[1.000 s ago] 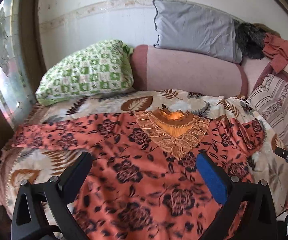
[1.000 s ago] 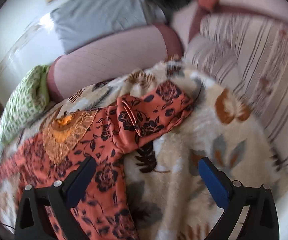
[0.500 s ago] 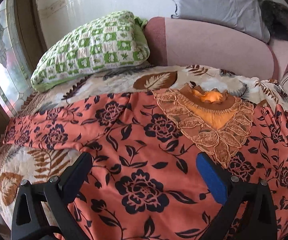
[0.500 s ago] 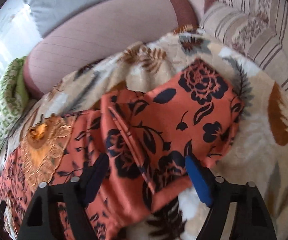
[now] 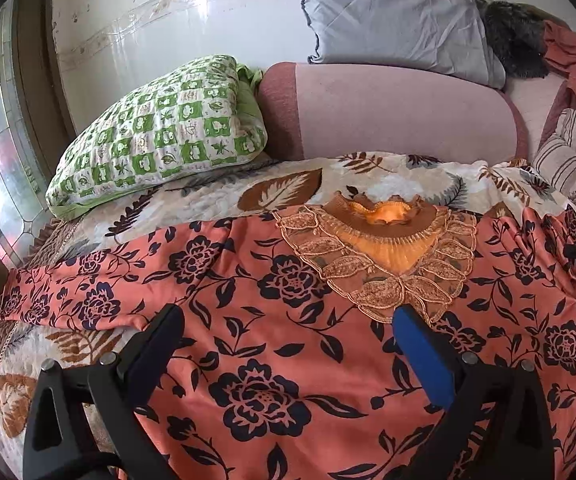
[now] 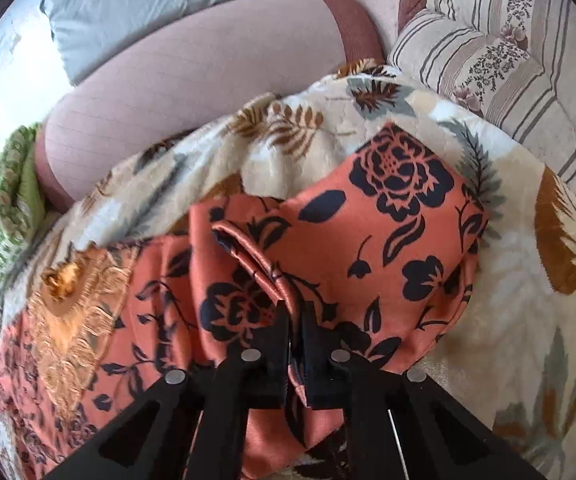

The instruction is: Fold small clothes

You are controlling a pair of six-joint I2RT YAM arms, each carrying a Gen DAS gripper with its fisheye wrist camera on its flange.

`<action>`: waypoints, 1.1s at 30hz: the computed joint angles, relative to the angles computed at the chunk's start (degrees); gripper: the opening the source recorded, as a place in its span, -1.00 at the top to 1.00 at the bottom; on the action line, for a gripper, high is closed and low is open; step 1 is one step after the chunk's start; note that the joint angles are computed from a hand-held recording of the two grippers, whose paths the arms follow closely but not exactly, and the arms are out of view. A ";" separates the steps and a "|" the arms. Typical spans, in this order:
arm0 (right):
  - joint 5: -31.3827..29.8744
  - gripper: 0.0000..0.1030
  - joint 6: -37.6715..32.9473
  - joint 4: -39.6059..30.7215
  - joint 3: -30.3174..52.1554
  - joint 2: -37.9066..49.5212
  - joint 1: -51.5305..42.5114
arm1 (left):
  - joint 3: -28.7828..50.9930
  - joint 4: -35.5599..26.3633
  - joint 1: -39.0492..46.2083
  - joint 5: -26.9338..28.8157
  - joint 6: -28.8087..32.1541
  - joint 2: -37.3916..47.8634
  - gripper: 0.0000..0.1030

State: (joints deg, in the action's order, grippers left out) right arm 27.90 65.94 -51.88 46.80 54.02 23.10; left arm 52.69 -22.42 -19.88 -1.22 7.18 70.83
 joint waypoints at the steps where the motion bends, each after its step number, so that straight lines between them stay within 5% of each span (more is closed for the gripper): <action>1: -0.76 0.89 1.30 0.70 -0.54 -1.97 0.43 | 0.08 0.16 0.36 0.12 -0.12 0.09 -1.00; 9: -1.98 0.89 9.36 11.20 2.13 -6.20 10.78 | 3.06 0.00 7.61 0.82 -2.17 2.01 -1.00; 16: -0.99 0.89 6.50 33.32 15.61 14.98 23.04 | 7.59 -2.08 18.21 4.73 -4.98 5.47 -1.00; 22: -3.81 0.86 5.36 33.56 28.91 29.98 25.11 | 8.37 -2.23 20.57 7.64 -4.71 7.42 -1.00; 25: -0.33 0.86 6.71 24.79 30.56 30.58 27.70 | 6.92 -1.92 16.99 6.27 -3.22 6.29 -1.00; 29: 13.39 0.86 11.95 -3.22 37.37 33.38 35.48 | 1.66 0.15 9.99 3.29 0.21 1.29 -1.00; 33: 24.94 0.86 31.62 -25.48 34.43 32.78 46.01 | -1.26 -2.13 4.27 4.38 2.11 -2.10 -1.00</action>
